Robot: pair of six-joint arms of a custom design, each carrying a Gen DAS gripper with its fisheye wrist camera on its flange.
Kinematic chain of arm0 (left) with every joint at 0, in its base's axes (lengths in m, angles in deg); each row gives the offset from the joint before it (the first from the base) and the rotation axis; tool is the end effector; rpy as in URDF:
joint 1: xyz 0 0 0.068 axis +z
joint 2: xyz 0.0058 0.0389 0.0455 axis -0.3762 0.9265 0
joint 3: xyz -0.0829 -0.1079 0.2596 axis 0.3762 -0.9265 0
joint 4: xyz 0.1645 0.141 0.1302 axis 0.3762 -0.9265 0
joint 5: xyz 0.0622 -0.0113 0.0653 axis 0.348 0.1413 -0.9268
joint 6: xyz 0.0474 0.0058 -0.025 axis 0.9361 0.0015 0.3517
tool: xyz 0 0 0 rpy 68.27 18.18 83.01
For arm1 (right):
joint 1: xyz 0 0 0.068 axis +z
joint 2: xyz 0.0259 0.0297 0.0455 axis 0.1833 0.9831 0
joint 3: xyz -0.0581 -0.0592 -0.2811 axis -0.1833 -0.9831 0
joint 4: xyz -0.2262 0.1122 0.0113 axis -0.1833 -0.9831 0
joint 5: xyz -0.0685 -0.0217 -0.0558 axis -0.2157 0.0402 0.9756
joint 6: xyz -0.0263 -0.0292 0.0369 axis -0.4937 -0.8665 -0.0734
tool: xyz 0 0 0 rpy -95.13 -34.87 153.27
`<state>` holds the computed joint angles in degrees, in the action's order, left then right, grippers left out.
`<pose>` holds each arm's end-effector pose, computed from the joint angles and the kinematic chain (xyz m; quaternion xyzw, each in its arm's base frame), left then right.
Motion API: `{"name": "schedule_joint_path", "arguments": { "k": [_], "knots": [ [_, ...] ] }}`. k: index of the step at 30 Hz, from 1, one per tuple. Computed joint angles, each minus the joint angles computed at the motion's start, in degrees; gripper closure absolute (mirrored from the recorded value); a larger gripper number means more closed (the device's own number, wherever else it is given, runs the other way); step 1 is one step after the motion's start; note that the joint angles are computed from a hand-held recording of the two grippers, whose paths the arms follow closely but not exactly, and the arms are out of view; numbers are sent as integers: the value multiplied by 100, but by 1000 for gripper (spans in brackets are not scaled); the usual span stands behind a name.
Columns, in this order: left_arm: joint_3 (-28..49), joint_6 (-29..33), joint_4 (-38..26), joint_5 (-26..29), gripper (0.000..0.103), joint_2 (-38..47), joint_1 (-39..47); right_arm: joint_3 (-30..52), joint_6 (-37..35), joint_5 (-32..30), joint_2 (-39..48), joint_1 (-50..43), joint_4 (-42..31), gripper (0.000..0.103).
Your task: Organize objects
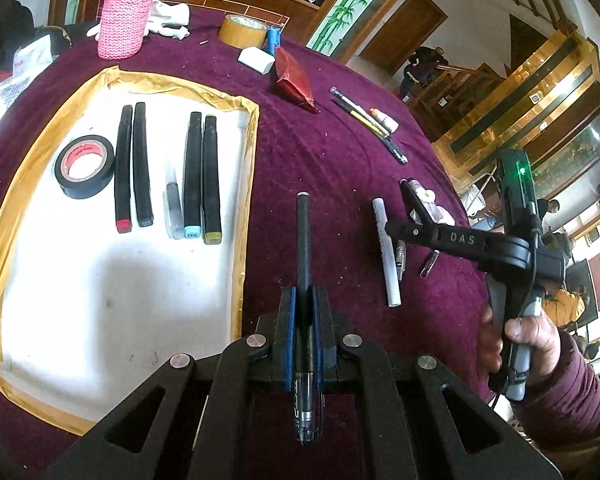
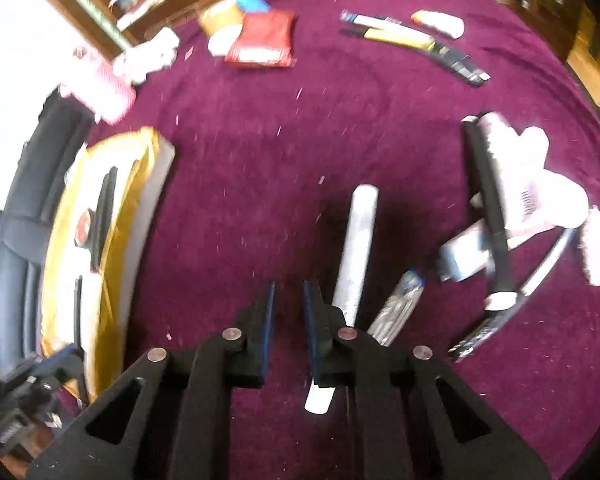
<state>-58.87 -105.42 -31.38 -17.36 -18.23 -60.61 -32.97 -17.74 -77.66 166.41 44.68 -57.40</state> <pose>0.1071 -0.0878 0.2045 -0.0271 0.9389 -0.2430 0.2422 0.2228 0.1564 0.2080 -0.0887 0.9687 0.1640 0.1638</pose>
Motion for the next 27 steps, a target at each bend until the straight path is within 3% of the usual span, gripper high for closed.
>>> {"name": "schedule_joint_path", "arguments": {
  "k": [2, 6, 9, 10, 11, 21, 27],
  "knots": [
    [14, 28, 13, 7, 98, 19, -17, 188, -89, 241, 173, -12, -162, 80],
    [0, 8, 5, 13, 98, 16, -64, 517, -137, 561, 940, 100, -353, 78],
    [-33, 39, -97, 33, 98, -107, 57, 500, -224, 712, 979, 203, -206, 76],
    [-46, 66, -135, 63, 98, -152, 143, 490, -235, 775, 978, 246, -209, 78],
    [-67, 94, -172, 101, 98, -208, 248, 449, -232, 807, 961, 263, -162, 88],
    [-101, 804, -872, 662, 98, -798, 1722, -220, 356, -1292, 207, -163, 460, 91],
    [-81, 1728, -1291, 1120, 98, -732, 3106, 206, 748, -1745, 27, 307, 442, 91]
  ]
}}
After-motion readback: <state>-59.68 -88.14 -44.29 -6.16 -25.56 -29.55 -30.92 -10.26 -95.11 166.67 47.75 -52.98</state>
